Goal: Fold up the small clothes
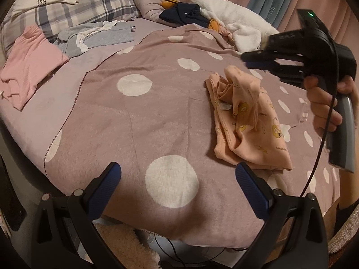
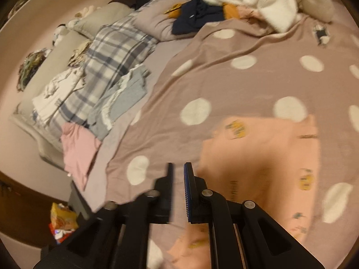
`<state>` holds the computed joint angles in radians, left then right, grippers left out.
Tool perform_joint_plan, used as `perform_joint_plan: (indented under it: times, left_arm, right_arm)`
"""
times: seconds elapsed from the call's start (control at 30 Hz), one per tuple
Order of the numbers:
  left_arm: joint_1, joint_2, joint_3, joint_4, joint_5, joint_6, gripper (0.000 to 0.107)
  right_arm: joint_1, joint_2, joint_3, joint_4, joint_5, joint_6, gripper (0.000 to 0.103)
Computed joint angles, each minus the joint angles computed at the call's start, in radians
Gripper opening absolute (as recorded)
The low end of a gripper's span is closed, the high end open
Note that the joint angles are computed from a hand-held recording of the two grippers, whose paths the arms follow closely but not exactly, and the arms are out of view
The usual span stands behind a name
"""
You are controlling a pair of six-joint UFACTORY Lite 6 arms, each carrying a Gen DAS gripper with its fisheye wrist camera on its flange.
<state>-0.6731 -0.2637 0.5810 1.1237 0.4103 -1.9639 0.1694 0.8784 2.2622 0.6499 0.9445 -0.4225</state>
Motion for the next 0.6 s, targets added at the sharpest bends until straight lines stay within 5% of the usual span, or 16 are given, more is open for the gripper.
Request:
perform_joint_plan:
  times: [0.13, 0.2, 0.47, 0.6]
  left_arm:
    - [-0.030, 0.002, 0.014, 0.006, 0.027, -0.010, 0.102]
    - [-0.048, 0.005, 0.023, 0.017, 0.042, -0.022, 0.102]
    - [-0.063, 0.054, 0.072, 0.026, 0.071, 0.002, 0.102]
    - [-0.059, 0.034, 0.061, 0.061, 0.061, -0.026, 0.102]
  right_arm:
    - [-0.016, -0.047, -0.024, -0.172, -0.023, 0.123, 0.044]
    - [-0.016, -0.048, -0.027, -0.204, -0.018, 0.150, 0.046]
    - [0.078, 0.107, 0.123, -0.298, 0.037, 0.248, 0.045]
    - [0.049, 0.209, 0.243, -0.218, 0.076, 0.286, 0.013]
